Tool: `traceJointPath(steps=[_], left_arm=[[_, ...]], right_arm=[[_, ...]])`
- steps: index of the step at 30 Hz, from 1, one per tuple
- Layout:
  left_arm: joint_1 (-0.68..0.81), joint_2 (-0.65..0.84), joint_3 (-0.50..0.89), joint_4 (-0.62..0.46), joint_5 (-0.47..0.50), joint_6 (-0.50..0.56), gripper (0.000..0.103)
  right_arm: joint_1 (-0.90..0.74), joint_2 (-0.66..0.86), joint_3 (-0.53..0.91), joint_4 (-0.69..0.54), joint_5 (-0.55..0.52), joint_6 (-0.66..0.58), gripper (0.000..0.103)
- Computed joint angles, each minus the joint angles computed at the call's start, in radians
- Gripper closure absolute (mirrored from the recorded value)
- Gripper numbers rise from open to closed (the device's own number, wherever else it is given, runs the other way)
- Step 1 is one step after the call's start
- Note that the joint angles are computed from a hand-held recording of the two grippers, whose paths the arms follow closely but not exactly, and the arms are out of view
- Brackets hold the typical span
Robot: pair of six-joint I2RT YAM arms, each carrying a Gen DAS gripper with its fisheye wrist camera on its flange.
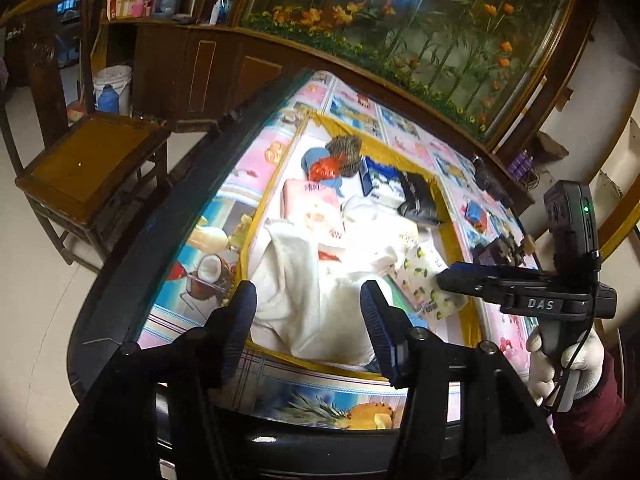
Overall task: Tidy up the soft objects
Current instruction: 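Carry the white cloth and tissue pack into the box and open both tools, then move the right tool to the blue snack bag while the left tool approaches the red-and-blue box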
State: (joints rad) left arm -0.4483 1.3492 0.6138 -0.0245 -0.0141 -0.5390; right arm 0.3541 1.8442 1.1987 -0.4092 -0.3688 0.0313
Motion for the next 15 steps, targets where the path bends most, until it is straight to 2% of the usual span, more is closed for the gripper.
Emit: traceJointPath(steps=[4,11,15], left_arm=[[-0.006,-0.05,-0.017,0.007,-0.018,-0.025,0.047],[-0.085,-0.036,0.023,-0.029,-0.074,-0.061,0.044],[-0.194,0.015,0.107,-0.114,-0.204,-0.078,0.044]], right_arm=[[-0.065,-0.143,-0.105,0.032,-0.029,-0.015,0.034],[-0.202,-0.346,-0.302,0.06,-0.07,-0.085,0.03],[-0.323,-0.423,-0.386,0.022,-0.133,-0.137,0.03]])
